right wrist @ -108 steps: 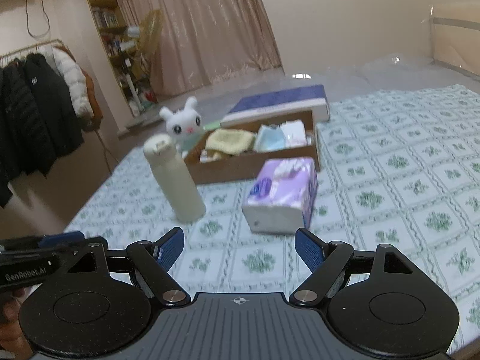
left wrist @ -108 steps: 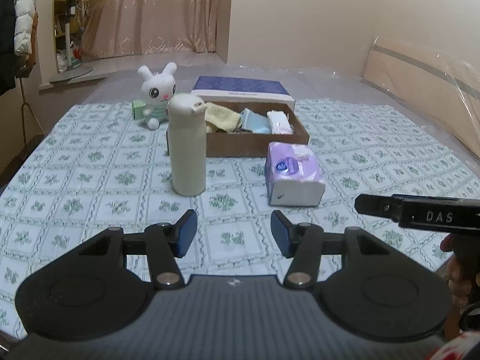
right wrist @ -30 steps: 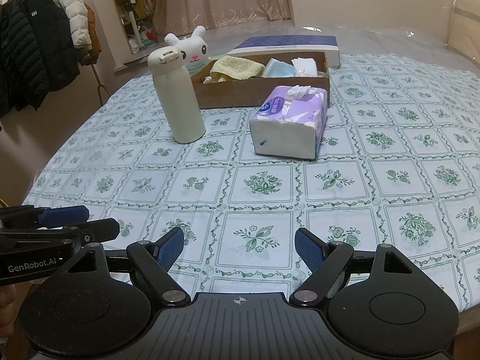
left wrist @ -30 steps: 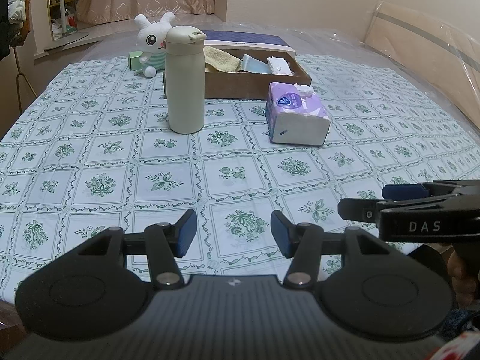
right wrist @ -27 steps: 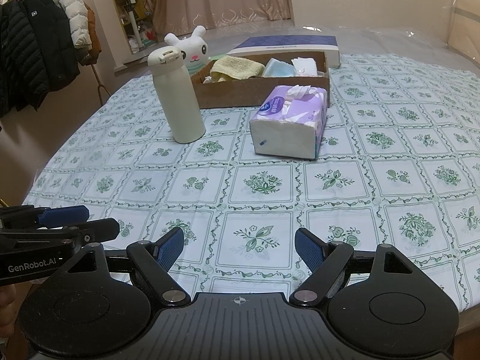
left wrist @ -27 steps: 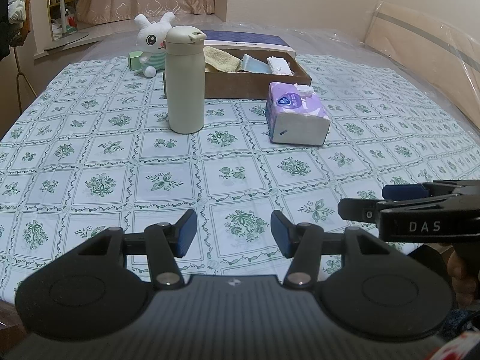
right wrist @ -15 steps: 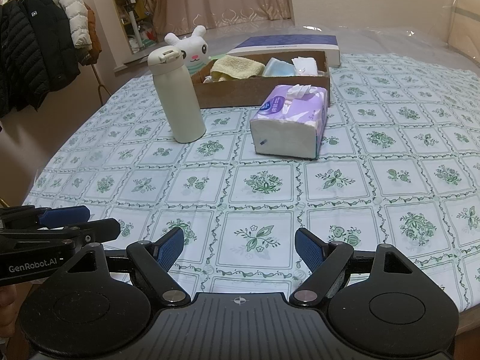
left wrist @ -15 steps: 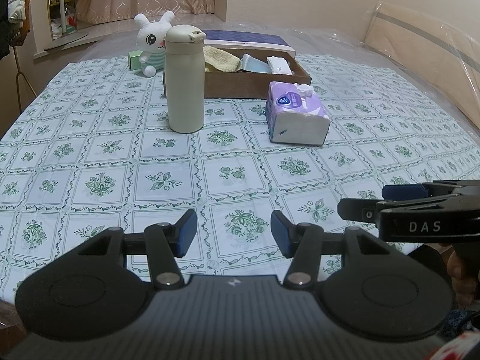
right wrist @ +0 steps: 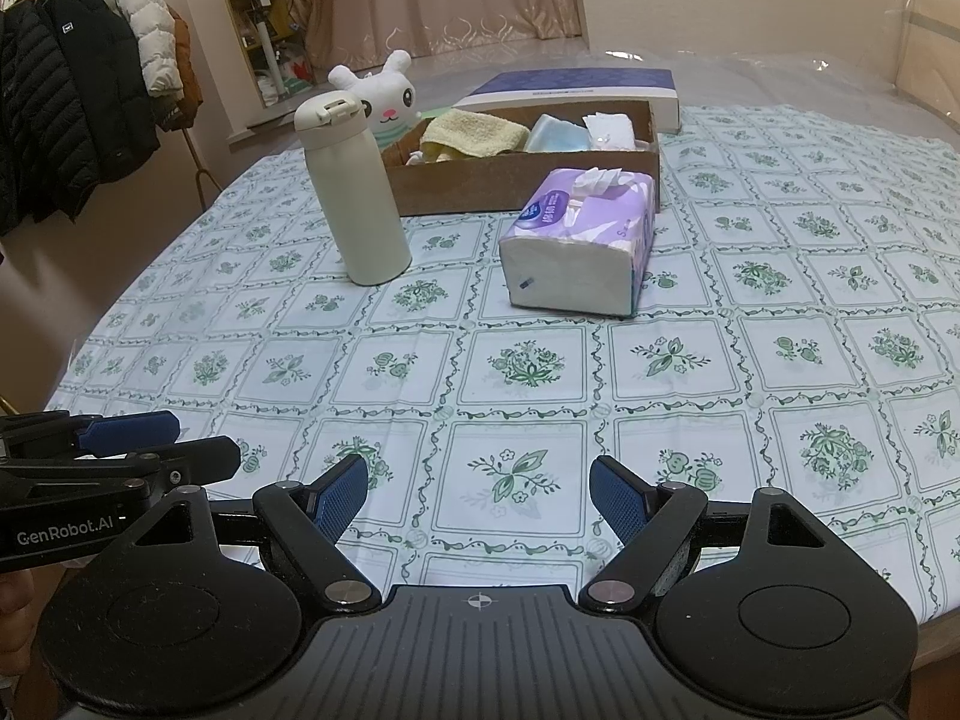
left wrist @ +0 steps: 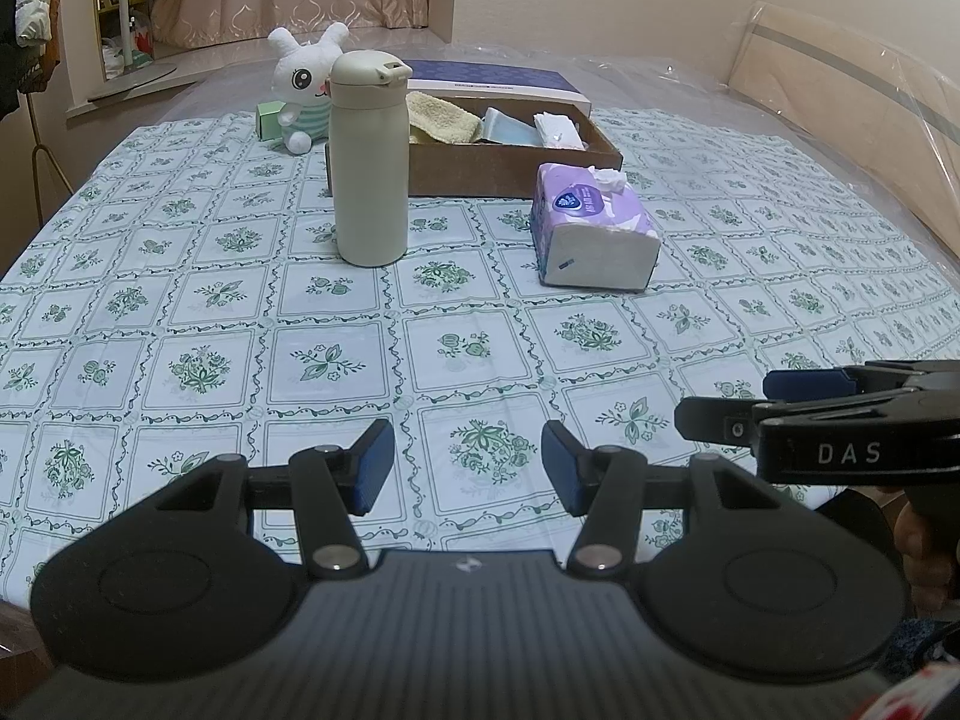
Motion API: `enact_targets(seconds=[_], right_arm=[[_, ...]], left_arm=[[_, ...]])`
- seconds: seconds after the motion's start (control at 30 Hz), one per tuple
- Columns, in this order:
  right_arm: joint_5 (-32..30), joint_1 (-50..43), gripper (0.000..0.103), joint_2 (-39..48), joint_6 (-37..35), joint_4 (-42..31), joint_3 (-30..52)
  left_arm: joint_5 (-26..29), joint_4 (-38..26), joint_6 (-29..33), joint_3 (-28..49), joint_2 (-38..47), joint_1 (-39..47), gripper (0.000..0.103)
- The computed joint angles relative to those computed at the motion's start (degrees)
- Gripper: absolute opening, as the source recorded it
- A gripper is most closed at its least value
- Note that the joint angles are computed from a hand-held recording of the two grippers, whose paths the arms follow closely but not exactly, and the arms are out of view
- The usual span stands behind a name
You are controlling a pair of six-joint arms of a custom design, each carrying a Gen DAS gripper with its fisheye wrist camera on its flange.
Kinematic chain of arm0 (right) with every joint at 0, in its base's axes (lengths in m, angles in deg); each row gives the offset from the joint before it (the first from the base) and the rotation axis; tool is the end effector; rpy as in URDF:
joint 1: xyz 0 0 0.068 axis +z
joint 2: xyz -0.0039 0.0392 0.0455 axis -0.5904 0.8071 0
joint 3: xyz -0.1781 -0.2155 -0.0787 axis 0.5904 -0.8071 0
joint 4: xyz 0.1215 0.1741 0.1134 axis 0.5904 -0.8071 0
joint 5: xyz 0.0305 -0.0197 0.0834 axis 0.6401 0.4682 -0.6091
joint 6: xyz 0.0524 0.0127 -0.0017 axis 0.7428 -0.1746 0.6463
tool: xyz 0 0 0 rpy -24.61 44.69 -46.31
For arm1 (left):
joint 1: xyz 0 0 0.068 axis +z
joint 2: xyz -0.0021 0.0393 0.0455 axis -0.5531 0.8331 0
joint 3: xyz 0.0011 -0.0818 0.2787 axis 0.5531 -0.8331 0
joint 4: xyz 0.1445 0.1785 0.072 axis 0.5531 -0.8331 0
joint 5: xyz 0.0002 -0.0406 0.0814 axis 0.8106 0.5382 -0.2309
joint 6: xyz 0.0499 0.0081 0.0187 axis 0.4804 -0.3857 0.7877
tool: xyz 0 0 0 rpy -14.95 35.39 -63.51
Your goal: Organize soft objects
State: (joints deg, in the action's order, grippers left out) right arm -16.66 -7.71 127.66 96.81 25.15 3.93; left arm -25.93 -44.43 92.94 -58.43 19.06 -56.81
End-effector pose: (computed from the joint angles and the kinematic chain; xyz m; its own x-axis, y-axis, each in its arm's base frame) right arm 0.1643 0.0761 0.0684 -0.6599 0.2895 -0.6934 0.1766 0.9567 0.2314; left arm 0.2398 -0.1096 0.1156 -0.6068 0.3537 -0.7118 0.5558 0.8290 -0.0618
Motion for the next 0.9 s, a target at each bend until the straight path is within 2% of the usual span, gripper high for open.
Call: enact_targets(seconds=[0.9], right_arm=[[-0.5,-0.5,0.081,1.9,0.0,2.4,-0.3]], left_arm=[[-0.1,0.9,-0.2,0.1,0.9,-0.1,0.052]])
